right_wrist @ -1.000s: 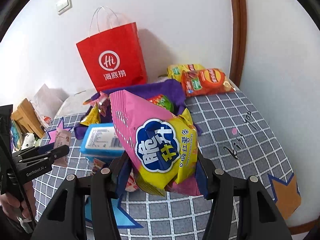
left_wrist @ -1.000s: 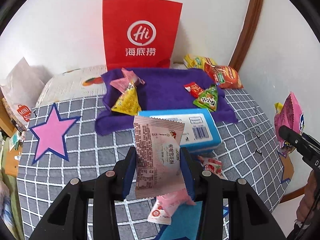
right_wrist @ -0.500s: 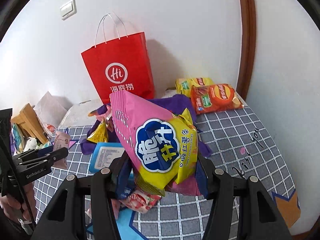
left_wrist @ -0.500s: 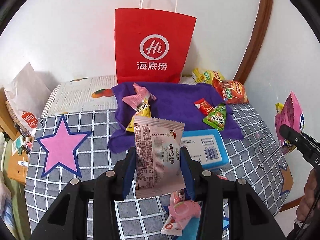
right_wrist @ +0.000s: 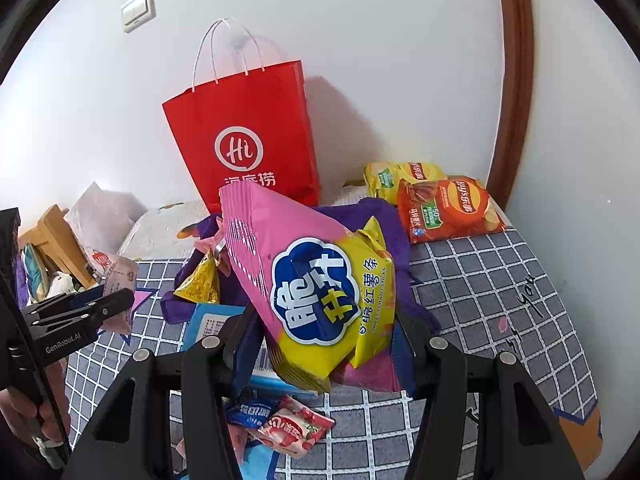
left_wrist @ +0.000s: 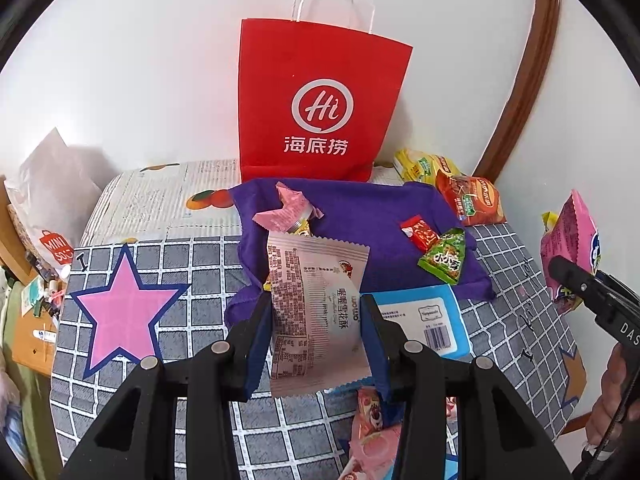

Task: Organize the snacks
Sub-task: 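Carry the chips bag with right tool while left tool carries the pastry packet over the towel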

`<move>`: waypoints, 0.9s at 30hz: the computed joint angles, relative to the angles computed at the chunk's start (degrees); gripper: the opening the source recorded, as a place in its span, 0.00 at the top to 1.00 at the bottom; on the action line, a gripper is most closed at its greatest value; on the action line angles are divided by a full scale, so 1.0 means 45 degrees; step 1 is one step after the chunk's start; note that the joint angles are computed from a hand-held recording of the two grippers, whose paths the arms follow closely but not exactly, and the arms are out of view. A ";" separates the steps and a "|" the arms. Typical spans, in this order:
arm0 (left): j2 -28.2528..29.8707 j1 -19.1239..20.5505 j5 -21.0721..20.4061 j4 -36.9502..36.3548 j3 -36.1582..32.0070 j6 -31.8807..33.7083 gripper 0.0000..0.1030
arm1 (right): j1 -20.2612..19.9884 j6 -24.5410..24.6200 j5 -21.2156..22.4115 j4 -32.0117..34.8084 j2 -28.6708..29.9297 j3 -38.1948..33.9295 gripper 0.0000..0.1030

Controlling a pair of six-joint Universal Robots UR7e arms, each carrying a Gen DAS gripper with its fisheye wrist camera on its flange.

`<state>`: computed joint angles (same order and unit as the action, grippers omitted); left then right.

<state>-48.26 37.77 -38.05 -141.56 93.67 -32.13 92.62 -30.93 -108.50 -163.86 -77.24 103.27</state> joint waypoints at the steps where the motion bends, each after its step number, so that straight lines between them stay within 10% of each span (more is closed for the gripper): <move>1: 0.0026 0.0046 -0.0020 -0.0006 -0.0054 0.0044 0.60 | 0.0016 0.0046 -0.0001 0.0073 0.0099 -0.0123 0.46; 27: 0.1190 0.1337 -0.0436 -0.0290 -0.2275 0.1648 0.60 | 0.0066 -0.0024 0.0314 0.1640 0.2907 -0.3140 0.46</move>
<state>-42.91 43.78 -40.01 -142.86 83.44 -24.72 92.91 -31.04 -107.09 -156.48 -64.16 89.14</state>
